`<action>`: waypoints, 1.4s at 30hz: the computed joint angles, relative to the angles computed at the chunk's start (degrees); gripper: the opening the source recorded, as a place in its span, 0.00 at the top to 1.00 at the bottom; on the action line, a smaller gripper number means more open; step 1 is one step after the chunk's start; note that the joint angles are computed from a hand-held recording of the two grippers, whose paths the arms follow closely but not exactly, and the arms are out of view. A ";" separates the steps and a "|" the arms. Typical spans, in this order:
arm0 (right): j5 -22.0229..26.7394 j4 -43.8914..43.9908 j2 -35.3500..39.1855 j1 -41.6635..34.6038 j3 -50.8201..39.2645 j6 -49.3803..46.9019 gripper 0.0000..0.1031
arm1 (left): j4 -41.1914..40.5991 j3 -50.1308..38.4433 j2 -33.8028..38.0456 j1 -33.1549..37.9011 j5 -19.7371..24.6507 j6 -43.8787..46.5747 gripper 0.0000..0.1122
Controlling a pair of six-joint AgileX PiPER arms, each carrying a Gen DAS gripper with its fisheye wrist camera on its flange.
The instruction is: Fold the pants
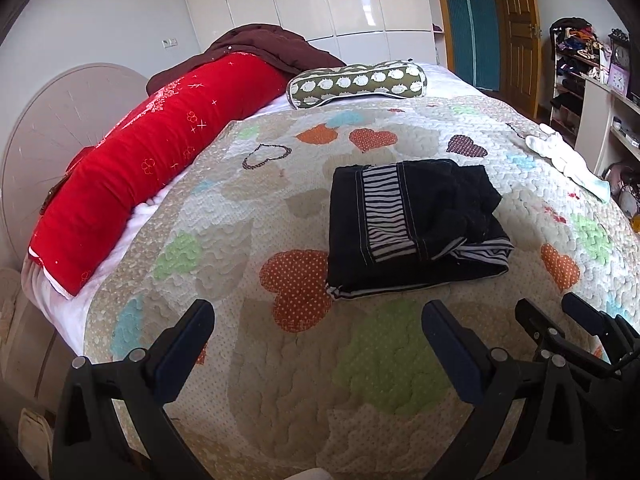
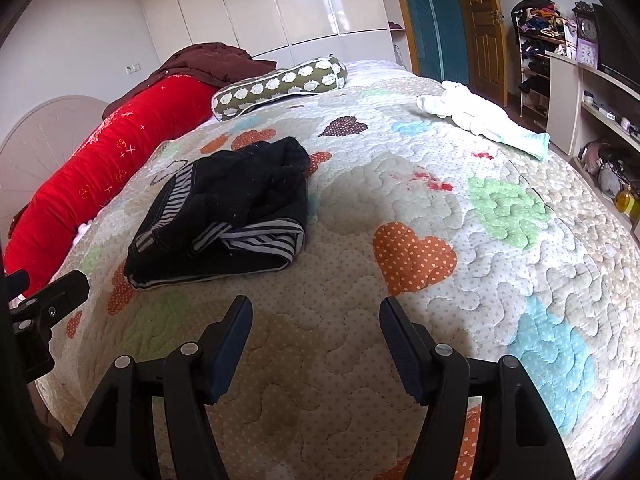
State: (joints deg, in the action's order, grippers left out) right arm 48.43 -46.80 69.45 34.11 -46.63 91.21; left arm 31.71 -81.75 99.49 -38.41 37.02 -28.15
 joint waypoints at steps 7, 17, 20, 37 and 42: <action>1.35 0.07 1.46 1.53 -1.45 -0.61 0.31 | -4.66 -0.53 0.36 1.31 0.55 3.82 0.08; 2.61 0.58 1.56 2.03 -2.03 -0.48 0.30 | -7.39 -0.65 1.15 2.04 1.07 5.99 0.08; 2.13 1.23 1.47 1.60 -1.79 -0.77 0.30 | -7.76 -1.07 3.34 2.37 1.66 6.31 0.08; 0.67 1.91 1.57 0.68 -0.71 -0.95 0.27 | -22.68 -1.46 9.94 7.73 1.77 15.01 0.08; -0.41 2.16 1.09 -0.03 -0.11 -0.71 0.27 | -22.69 0.57 9.09 7.63 -0.52 14.67 0.08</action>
